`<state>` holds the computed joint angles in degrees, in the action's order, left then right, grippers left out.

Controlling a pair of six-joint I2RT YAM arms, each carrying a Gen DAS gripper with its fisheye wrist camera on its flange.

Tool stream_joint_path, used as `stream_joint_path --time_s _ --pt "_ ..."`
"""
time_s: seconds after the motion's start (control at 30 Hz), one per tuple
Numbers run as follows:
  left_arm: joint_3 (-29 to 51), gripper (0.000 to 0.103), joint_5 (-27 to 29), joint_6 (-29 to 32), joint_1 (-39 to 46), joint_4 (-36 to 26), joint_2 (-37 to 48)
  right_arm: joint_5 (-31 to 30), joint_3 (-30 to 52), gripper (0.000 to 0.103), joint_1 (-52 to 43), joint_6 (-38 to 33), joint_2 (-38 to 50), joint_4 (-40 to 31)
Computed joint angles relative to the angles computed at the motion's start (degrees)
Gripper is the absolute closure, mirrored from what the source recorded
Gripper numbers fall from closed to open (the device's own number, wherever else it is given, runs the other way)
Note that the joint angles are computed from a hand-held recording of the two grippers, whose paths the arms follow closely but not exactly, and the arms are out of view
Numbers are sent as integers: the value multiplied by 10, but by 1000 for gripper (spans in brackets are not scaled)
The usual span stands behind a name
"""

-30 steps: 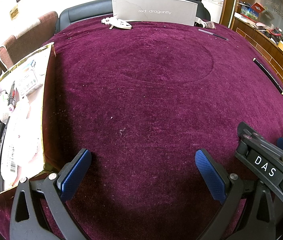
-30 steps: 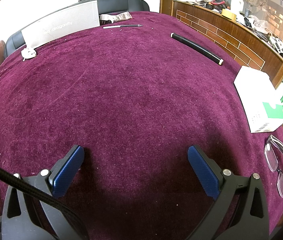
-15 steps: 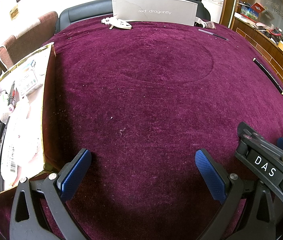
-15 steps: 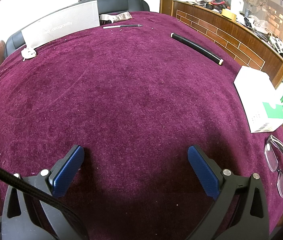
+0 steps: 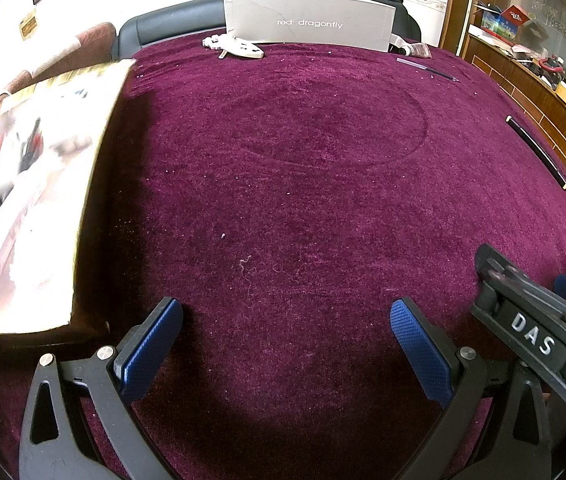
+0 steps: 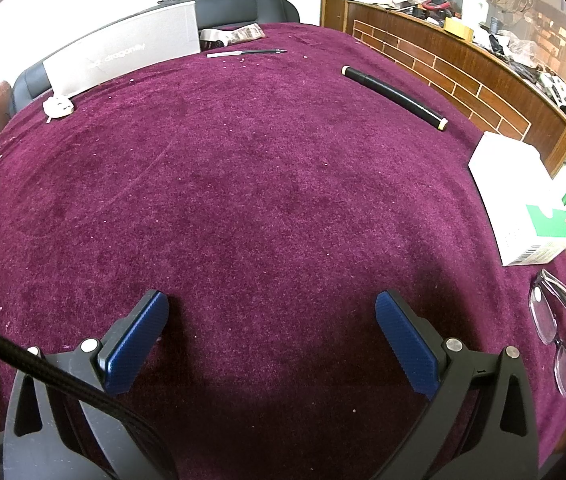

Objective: Organize objects

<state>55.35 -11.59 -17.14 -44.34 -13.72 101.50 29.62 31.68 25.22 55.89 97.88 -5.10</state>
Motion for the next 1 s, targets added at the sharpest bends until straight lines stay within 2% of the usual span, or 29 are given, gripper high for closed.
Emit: stream_joint_path --time_s 0.2,0.27,0.37,0.6,1.0 --pt "2 1 1 9 -1 0 1 -122 -69 0 -73 -176 -77 75" --pt "1 1 3 8 0 1 1 -154 -128 0 -93 -213 -107 159" --pt "1 1 2 7 -1 3 2 -201 -165 0 -125 -230 -125 218" --pt "2 1 2 7 -2 3 4 -164 -122 0 -102 -231 -90 173" --pt "2 1 1 6 -2 5 5 -174 -130 0 -111 -235 -85 196"
